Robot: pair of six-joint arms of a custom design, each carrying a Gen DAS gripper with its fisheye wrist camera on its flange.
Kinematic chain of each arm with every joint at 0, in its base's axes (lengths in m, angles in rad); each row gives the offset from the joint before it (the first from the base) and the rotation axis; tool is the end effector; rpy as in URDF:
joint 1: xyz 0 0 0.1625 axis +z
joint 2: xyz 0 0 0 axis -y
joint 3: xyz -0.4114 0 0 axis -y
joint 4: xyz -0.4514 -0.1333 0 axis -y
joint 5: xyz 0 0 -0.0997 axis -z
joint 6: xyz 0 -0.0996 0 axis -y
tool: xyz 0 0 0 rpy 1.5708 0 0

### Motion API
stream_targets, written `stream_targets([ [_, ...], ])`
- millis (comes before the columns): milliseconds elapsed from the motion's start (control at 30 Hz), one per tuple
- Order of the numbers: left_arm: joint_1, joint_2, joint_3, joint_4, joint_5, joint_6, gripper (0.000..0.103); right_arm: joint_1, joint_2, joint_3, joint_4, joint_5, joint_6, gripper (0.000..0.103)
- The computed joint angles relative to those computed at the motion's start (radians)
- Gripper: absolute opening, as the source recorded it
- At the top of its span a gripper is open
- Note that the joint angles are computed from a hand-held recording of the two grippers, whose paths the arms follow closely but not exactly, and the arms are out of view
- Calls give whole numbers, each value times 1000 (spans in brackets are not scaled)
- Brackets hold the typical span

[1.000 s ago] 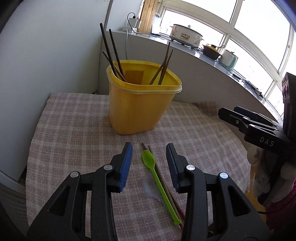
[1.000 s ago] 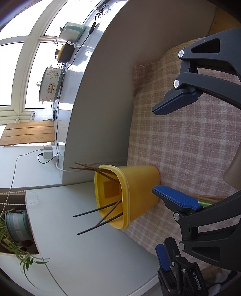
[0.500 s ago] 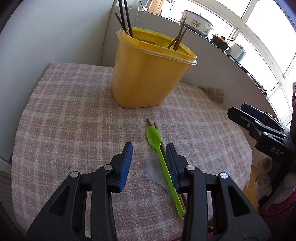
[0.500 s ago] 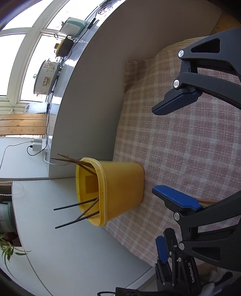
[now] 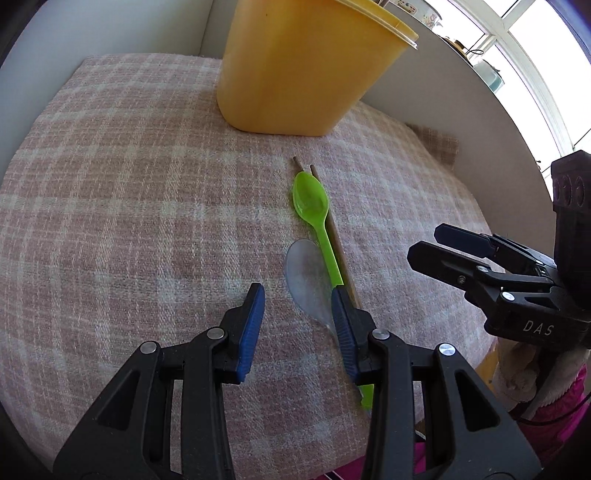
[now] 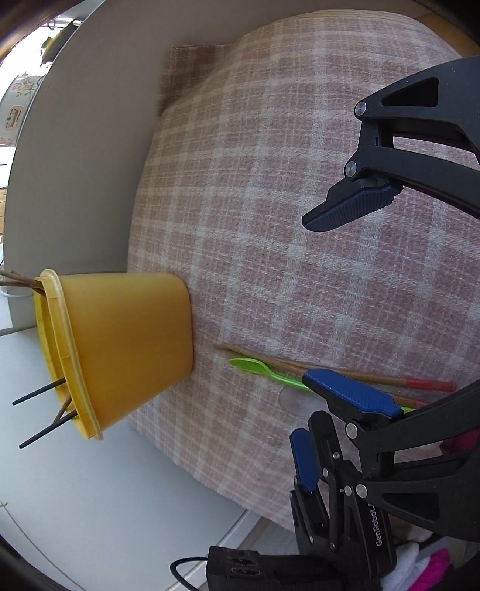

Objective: Organize utensils
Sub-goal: 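Lower both open tools toward the remaining spoons and chopsticks, then close the left tool on the clear spoon while the right tool grasps a wooden chopstick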

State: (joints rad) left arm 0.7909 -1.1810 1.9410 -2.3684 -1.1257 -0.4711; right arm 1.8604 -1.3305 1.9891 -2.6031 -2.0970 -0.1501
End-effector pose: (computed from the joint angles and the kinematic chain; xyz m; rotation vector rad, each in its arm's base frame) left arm -0.2872 -0.5409 0.1460 0.4149 2.7424 -0.4098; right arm 0.2452 -0.5313 0.2420 0.4367 -2.5598 0.5378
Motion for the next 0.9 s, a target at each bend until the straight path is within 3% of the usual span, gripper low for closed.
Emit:
stream_targets([
  [200, 20, 11, -2, -51, -30, 0, 36, -47, -10, -13, 105, 124, 73, 47],
  [400, 48, 37, -20, -75, -77, 7, 8, -62, -7, -28, 128, 182, 82, 38],
  [633, 53, 55, -20, -115, -68, 23, 4, -96, 22, -72, 185, 281, 132, 30],
  [900, 56, 45, -22, -103, -58, 39, 4, -76, 82, -112, 192, 282, 134, 26],
])
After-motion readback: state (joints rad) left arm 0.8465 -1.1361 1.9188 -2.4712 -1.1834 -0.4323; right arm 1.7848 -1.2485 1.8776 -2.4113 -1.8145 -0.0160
